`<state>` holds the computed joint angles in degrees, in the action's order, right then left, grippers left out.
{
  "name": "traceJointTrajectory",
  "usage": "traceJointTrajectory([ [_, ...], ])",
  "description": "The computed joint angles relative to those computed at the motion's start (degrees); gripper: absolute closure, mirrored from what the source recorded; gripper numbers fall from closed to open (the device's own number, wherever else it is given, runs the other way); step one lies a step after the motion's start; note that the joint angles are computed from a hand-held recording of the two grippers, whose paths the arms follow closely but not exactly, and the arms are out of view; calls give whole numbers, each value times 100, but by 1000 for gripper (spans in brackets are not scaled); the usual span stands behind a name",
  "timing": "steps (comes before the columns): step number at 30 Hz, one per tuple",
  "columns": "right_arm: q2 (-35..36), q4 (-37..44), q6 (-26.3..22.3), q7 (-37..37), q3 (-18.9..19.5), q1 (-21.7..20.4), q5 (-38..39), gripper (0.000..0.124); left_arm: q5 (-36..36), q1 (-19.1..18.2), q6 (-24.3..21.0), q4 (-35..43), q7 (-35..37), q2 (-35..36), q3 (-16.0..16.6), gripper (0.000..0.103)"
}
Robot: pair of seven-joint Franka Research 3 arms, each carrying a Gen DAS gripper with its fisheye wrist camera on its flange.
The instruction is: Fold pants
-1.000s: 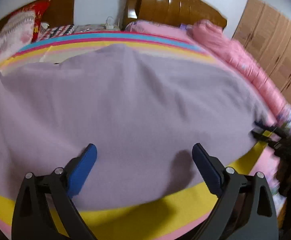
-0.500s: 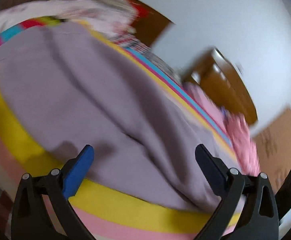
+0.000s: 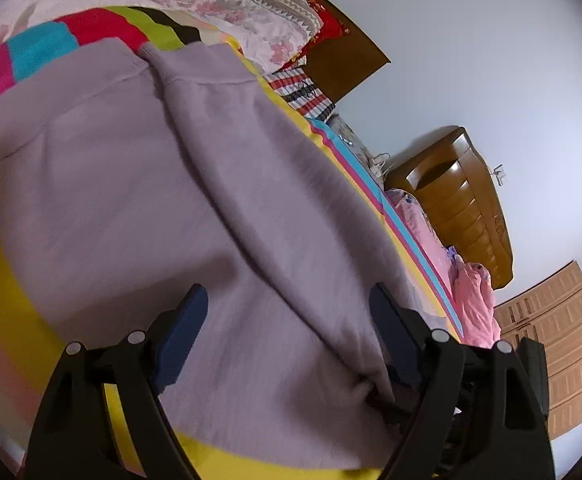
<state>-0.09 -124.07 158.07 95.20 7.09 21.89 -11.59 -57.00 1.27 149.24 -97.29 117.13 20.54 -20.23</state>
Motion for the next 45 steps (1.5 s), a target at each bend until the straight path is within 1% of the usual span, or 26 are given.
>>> traceJointTrajectory([
  [1,87,103,26,373,-2,-1,-406,113,-40,16,-63,109,2,101,-18,21],
  [2,9,6,188,457,-20,-4,-410,113,-87,23,-58,158,7,160,-41,21],
  [5,-238,-267,736,-273,18,-71,767,113,-253,76,-72,360,28,352,-121,21],
  [6,-213,-202,838,-911,-77,73,1557,113,-245,67,-78,491,-22,456,-128,21],
  [9,-299,-161,833,-1848,-105,142,2795,113,10,-1,-97,886,-376,744,-123,21],
  [12,-241,-46,761,-2180,-90,117,3294,113,162,1,-86,1427,-763,1157,-217,22],
  [13,-238,-46,751,-2213,-81,99,3338,113,216,5,-6,1541,-855,1248,-252,31],
  [14,-226,-41,748,-2227,-71,85,3368,113,321,-10,70,1679,-963,1351,-267,64],
  [15,-193,-12,735,-2254,-67,71,3405,113,467,-24,114,1820,-1072,1454,-271,86],
  [16,-196,-24,738,-2253,-53,65,3409,113,553,-12,224,1854,-1145,1486,-296,96],
  [18,-245,-75,742,-2349,-24,81,3507,113,450,181,526,1720,-812,1397,-568,96],
  [20,-245,-36,705,-2687,-27,126,3820,113,465,255,1160,1263,-237,962,-731,96],
  [22,-301,-5,640,-3234,-28,215,4368,113,57,563,1825,626,725,374,-1129,96],
  [25,-319,36,391,-3952,-30,353,5133,113,-402,669,2297,-159,1302,-307,-1141,96],
  [27,-205,39,228,-4019,31,383,5171,113,-319,501,2485,-691,1199,-579,-853,95],
  [29,-34,57,185,-3732,92,372,4806,113,200,201,2432,-965,501,-551,-393,95],
  [31,142,93,181,-3455,130,366,4474,112,183,264,2252,-1059,260,-422,-344,94],
  [32,141,88,228,-3480,146,360,4431,111,370,199,2202,-1061,44,-332,-250,90],
  [34,108,102,157,-3079,132,347,3911,97,180,408,2210,-920,212,-187,-468,88],
  [35,79,62,181,-2878,133,348,3644,78,-10,536,2177,-884,345,-165,-602,81],
  [36,34,10,197,-2639,127,342,3322,72,-265,679,2075,-805,548,-134,-737,76],
  [37,-80,-137,247,-2524,143,349,3081,73,-473,744,2014,-763,706,-135,-786,64],
  [38,-178,-263,301,-2482,158,351,2922,73,-607,745,1953,-736,779,-151,-761,58],
  [40,-366,-543,460,-2286,171,327,2696,73,-630,634,1776,-702,699,-206,-595,58],
  [43,-719,-972,648,-2506,61,391,3304,84,-1768,854,1387,-849,1632,-426,-771,54],
  [45,-885,-1193,715,-2516,28,379,3448,90,-2050,793,1268,-882,1923,-498,-715,54],
])
